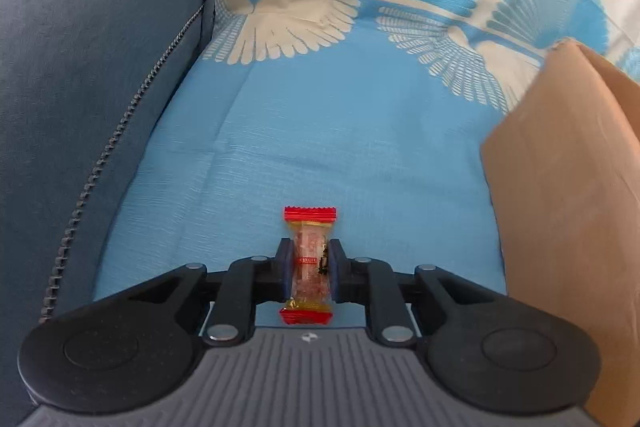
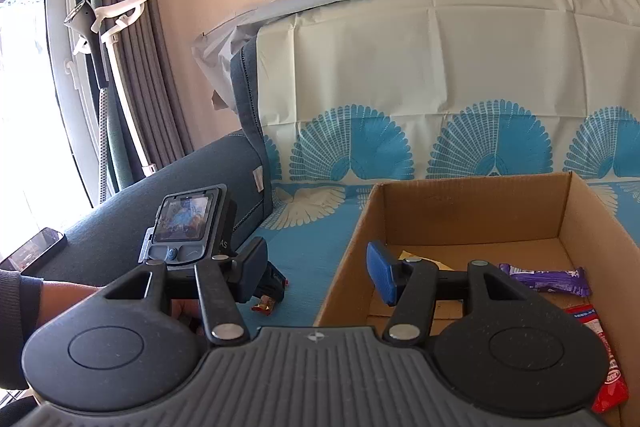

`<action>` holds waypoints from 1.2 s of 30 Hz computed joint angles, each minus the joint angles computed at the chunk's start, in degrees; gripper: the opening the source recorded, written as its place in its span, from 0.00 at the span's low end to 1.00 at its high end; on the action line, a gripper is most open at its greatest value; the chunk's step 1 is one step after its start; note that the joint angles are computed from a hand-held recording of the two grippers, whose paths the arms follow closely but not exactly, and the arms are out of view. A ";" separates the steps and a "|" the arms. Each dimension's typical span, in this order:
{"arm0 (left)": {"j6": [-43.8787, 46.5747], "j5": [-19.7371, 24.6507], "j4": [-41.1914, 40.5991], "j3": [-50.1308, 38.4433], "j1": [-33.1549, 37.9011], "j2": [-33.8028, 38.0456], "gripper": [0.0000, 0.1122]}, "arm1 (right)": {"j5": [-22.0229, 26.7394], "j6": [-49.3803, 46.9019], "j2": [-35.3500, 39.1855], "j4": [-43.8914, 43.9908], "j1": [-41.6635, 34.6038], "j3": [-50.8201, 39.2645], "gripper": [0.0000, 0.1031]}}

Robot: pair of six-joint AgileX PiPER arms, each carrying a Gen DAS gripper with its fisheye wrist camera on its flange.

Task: Organize snacks
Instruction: 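Grasp the clear cracker bag with the right tool while the left tool holds the red candy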

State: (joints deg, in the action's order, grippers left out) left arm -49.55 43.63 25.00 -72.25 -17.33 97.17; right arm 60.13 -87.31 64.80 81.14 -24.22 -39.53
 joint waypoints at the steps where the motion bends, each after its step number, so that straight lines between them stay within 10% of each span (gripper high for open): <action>1: 0.55 -1.01 -0.31 2.42 0.70 -2.42 0.16 | 0.24 0.16 -0.15 0.01 0.35 -0.01 0.56; 12: 3.41 8.86 -4.47 25.42 -4.64 -40.40 0.16 | -0.70 -5.84 -10.35 -0.35 13.28 5.04 0.56; 17: -10.87 12.28 3.41 30.46 -16.77 -45.84 0.16 | -21.49 5.17 -10.69 -8.88 36.57 6.40 0.56; 23: -7.98 12.36 0.70 29.88 -14.65 -43.99 0.16 | -45.96 30.31 0.19 -28.46 55.71 5.76 0.67; 29: -3.67 10.79 -2.47 30.11 -11.41 -43.41 0.16 | -46.02 35.94 12.71 -33.18 56.42 1.65 0.75; 36: 2.01 8.53 -7.44 30.12 -7.34 -42.67 0.16 | -43.28 16.01 10.51 -17.27 53.28 4.11 0.49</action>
State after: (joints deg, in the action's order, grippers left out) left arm -47.53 52.16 17.56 -42.13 -24.67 54.50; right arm 16.85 -71.30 75.30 63.87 29.07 -35.41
